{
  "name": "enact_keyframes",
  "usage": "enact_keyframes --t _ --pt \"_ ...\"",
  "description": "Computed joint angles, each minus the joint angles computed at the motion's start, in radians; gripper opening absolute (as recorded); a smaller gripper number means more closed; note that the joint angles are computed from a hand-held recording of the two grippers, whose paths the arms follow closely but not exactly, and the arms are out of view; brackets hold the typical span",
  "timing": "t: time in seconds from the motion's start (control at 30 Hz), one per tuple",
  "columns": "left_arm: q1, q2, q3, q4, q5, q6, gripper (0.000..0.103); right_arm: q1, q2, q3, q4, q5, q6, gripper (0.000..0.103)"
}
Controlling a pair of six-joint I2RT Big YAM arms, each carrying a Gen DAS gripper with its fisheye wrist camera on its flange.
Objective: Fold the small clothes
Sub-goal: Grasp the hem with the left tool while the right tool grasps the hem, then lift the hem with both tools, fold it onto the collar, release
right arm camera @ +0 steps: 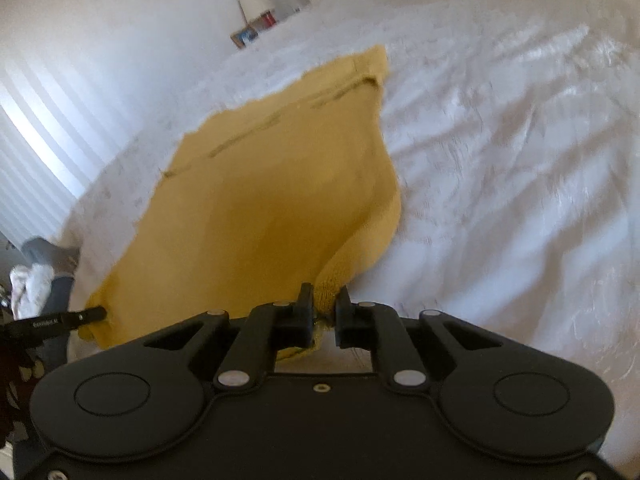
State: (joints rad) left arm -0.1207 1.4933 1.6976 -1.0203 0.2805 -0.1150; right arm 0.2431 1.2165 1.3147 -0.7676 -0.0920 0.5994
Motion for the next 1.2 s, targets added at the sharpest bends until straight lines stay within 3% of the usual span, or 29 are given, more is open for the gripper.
enact_keyframes --t 0.2,0.5,0.8,1.03,1.13,1.2 --pt "-0.002 0.023 0.067 0.031 0.024 -0.045 0.005 -0.026 0.005 0.026 0.057 -0.013 0.003 0.017" --pt "-0.011 0.087 0.179 0.074 0.019 -0.054 0.005 -0.066 0.055 0.100 0.107 -0.032 -0.022 0.017" --pt "-0.006 0.207 0.348 0.094 0.015 -0.086 0.005 -0.114 0.161 0.224 0.128 -0.070 -0.040 0.017" --pt "-0.008 0.384 0.608 0.046 -0.010 -0.104 0.005 -0.146 0.335 0.429 0.122 -0.081 -0.068 0.017" --pt "-0.007 0.496 0.787 -0.017 -0.014 -0.107 0.005 -0.157 0.422 0.533 0.105 -0.078 -0.072 0.017" --pt "-0.008 0.604 0.967 -0.092 -0.019 -0.115 0.005 -0.164 0.489 0.615 0.087 -0.074 -0.065 0.017"
